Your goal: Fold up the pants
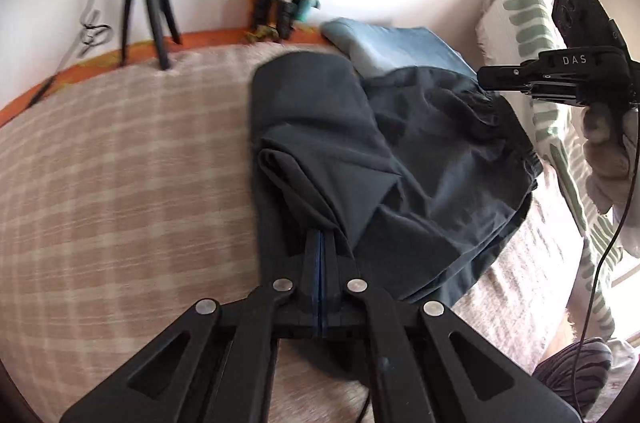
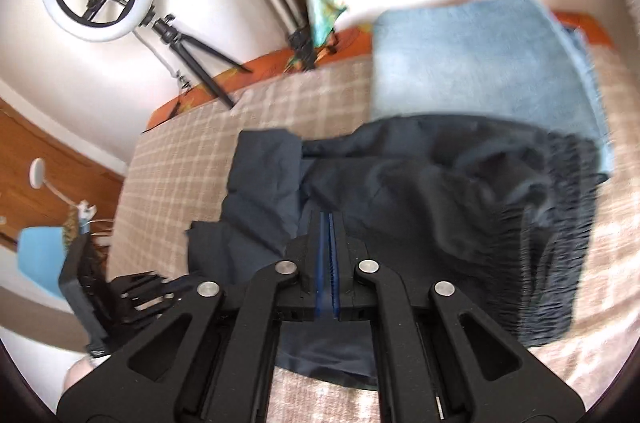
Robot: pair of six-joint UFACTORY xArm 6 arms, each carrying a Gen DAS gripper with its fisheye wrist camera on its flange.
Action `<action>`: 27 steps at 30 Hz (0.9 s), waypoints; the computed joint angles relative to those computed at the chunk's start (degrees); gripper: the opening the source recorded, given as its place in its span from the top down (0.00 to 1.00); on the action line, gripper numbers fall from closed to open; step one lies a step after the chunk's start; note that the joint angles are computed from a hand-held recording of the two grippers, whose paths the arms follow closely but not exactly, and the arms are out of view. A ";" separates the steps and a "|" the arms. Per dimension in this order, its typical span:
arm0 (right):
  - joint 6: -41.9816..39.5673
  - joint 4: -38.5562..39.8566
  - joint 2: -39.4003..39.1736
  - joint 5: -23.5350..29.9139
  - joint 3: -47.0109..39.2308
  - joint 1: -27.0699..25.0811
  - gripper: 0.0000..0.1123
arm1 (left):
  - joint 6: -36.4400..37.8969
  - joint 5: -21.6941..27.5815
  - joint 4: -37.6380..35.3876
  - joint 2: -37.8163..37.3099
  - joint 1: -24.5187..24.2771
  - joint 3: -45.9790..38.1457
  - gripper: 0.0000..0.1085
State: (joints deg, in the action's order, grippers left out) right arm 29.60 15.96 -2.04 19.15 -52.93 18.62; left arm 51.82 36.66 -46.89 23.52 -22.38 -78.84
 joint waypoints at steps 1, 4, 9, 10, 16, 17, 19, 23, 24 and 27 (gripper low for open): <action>-3.42 3.63 1.10 -1.23 -0.23 0.44 0.77 | 1.00 0.19 -0.92 0.15 -0.51 -0.03 1.00; -7.92 8.80 7.24 -3.57 -4.18 2.20 0.52 | 2.95 0.12 -2.97 -0.39 -1.45 1.00 1.00; -13.37 14.77 18.62 -2.97 -14.99 3.76 0.52 | 2.98 -1.49 -1.34 -1.01 -1.72 2.16 1.00; -11.40 12.37 20.36 -2.40 -16.94 3.74 0.52 | 2.60 -2.04 -0.80 -1.07 -1.58 2.26 1.00; -5.14 4.19 26.00 0.85 -23.88 3.87 0.95 | 2.19 -3.62 -0.60 -1.22 0.43 2.33 1.00; -4.53 2.81 25.68 0.54 -23.58 3.97 0.96 | 2.39 -3.30 -1.35 -1.02 1.11 1.96 1.00; -1.34 -2.93 24.70 0.39 -22.97 4.07 0.96 | 2.22 -2.85 -3.50 -0.18 2.56 0.68 1.00; 0.03 -2.71 22.75 -0.85 -21.08 3.66 0.97 | -2.88 -3.11 -3.24 3.16 4.37 -3.09 1.00; 0.01 -2.23 22.56 -0.90 -20.98 3.52 0.97 | -4.09 -3.52 -2.53 4.08 4.41 -3.96 1.00; 0.09 -1.96 21.99 -1.28 -20.77 3.40 0.97 | -8.08 2.48 0.10 8.54 4.81 -9.68 1.00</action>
